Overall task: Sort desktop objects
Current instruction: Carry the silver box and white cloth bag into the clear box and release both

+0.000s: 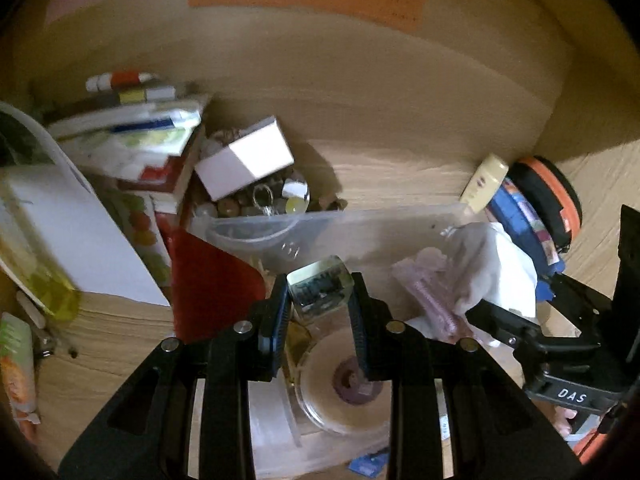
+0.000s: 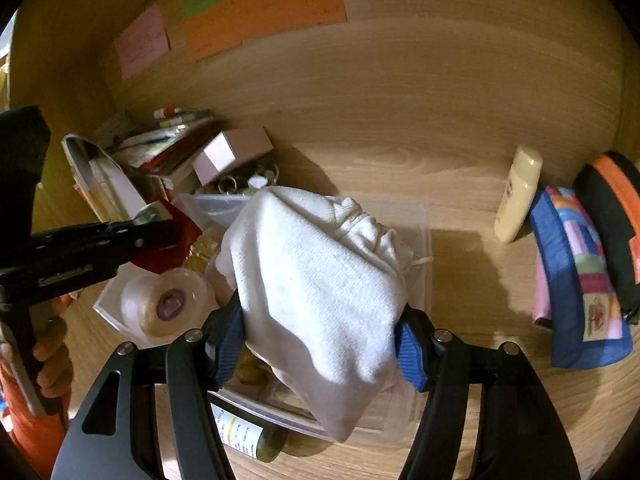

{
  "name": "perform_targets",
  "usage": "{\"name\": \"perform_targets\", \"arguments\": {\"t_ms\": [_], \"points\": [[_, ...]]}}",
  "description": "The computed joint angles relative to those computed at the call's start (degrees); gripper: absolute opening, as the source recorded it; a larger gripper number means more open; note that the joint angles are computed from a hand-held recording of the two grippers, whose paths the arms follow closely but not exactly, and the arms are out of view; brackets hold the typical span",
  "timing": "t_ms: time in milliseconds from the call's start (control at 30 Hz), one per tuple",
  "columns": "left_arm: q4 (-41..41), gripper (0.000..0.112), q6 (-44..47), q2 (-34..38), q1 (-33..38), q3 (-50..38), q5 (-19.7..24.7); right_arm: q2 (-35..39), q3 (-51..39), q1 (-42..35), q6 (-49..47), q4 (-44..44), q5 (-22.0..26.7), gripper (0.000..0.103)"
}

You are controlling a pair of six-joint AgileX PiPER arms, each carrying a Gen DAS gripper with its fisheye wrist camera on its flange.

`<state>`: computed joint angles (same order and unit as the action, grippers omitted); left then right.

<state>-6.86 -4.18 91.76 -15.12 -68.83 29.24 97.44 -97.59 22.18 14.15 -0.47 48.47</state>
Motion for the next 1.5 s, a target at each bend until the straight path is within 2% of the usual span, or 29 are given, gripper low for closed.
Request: {"name": "perform_targets", "arguments": {"t_ms": [67, 200, 367, 533, 600, 667, 800, 900, 933, 967, 1033, 1167, 1233, 1300, 1367, 1433, 1500], "points": [[0.0, 0.028, 0.4, 0.4, 0.0, 0.4, -0.7, 0.7, -0.5, 0.3, 0.0, -0.4, 0.5, 0.060], [-6.8, 0.028, 7.2, 1.1, 1.3, 0.2, -0.3, 0.5, 0.3, 1.7, 1.2, -3.0, -0.4, 0.060], [-5.6, 0.028, 6.3, 1.8, 1.1, 0.1, -0.9, 1.4, -0.1, 3.4, 3.9, -6.8, -0.1, 0.062], [-6.0, 0.029, 6.7, 1.5, 1.4, 0.5, -1.0, 3.3, -1.6, 3.6, 2.3, -5.3, 1.9, 0.066], [-5.1, 0.034, 5.7, 1.2, 1.2, 1.1, -1.8, 3.3, -1.5, 4.4, 3.4, -7.3, 2.0, 0.068], [-3.6, 0.046, 4.3, 0.5, 0.8, 1.8, -2.9, 3.2, -1.3, 5.2, 3.9, -8.9, 2.1, 0.069], [-0.5, 0.051, 1.8, -0.9, -0.2, 2.9, -4.3, 3.0, -1.9, 6.3, 4.4, -10.1, 3.5, 0.074], [2.3, 0.059, -0.5, -2.0, -0.9, 3.2, -4.3, 1.4, -1.5, 6.5, 2.8, -7.1, 3.0, 0.078], [1.4, 0.060, 0.5, -2.3, -0.8, 3.2, -4.0, 1.3, -2.0, 6.6, 2.4, -6.1, 3.4, 0.084], [-0.2, 0.060, 2.1, -2.6, -0.6, 2.8, -3.3, 1.1, -2.3, 6.9, 2.3, -5.6, 4.0, 0.085], [-2.5, 0.061, 4.4, -3.3, -0.4, 2.2, -2.1, 0.5, -2.7, 7.4, 2.0, -5.3, 4.8, 0.085], [-0.3, 0.076, 2.9, -6.8, -1.3, 3.7, -2.5, -2.1, -1.3, 9.7, 6.9, -10.7, 5.5, 0.085], [-3.7, 0.081, 6.1, -8.9, -0.8, 4.8, -2.4, -3.7, 0.2, 10.8, 9.6, -13.4, 5.0, 0.085], [-7.2, 0.082, 9.4, -11.3, -0.1, 6.2, -2.2, -5.2, 1.8, 12.1, 12.2, -16.3, 4.8, 0.085], [-4.9, 0.094, 7.8, -14.3, -0.1, 8.2, -2.6, -6.6, 3.4, 13.4, 13.2, -18.1, 4.4, 0.085], [-1.7, 0.097, 4.9, -17.0, -0.7, 10.7, -4.4, -7.5, 4.3, 13.8, 12.4, -17.4, 4.4, 0.085], [-2.8, 0.097, 5.9, -19.7, 0.2, 13.1, -4.6, -7.7, 4.4, 14.4, 12.7, -17.3, 5.9, 0.085]]}}
